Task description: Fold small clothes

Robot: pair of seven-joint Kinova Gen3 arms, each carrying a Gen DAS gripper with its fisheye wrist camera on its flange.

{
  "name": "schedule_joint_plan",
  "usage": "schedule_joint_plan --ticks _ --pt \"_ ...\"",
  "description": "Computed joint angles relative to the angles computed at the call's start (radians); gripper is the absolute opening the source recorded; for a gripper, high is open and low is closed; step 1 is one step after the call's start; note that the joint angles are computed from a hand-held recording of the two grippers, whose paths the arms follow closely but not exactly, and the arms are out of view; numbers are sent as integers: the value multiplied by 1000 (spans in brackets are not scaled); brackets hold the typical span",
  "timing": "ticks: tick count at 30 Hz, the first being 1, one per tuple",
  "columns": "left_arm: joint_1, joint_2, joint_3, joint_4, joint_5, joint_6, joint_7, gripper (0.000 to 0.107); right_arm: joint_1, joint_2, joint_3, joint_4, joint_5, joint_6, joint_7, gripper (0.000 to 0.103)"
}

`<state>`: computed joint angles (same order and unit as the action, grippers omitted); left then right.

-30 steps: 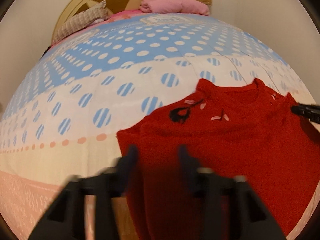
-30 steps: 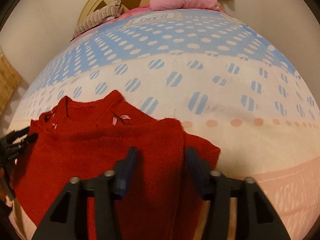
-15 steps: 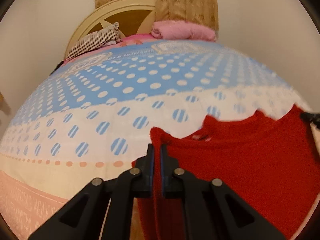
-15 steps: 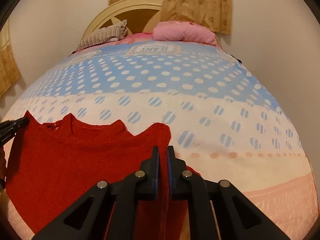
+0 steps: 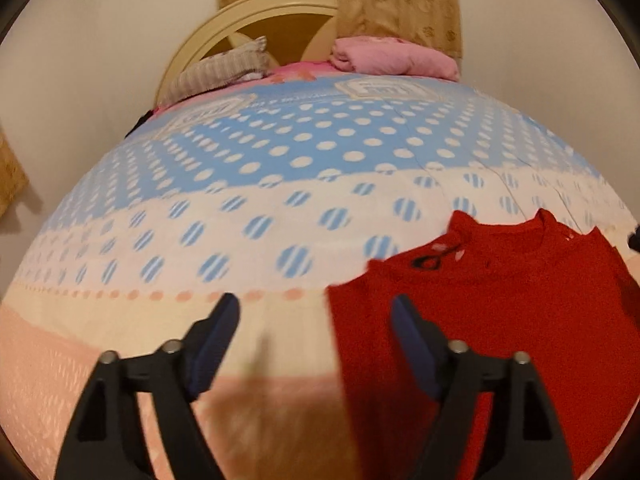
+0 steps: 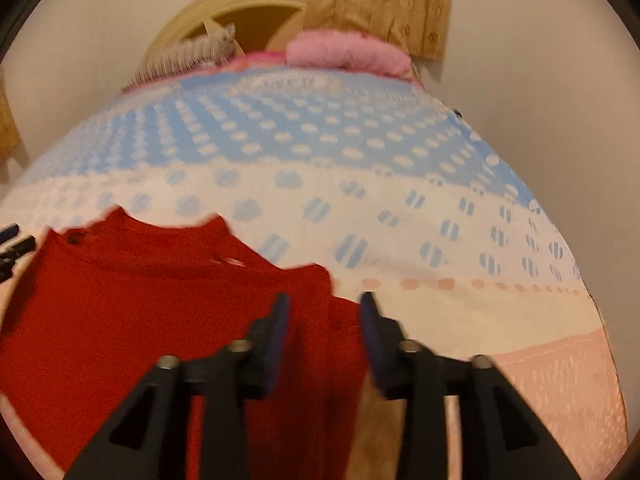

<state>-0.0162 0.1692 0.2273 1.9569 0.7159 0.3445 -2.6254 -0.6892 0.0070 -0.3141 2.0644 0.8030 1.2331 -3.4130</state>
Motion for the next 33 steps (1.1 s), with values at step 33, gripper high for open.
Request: schedule_joint_plan --ticks 33 --pt "-171 118 -109 -39 218 445 -196 98 -583 629 178 -701 113 140 444 70"
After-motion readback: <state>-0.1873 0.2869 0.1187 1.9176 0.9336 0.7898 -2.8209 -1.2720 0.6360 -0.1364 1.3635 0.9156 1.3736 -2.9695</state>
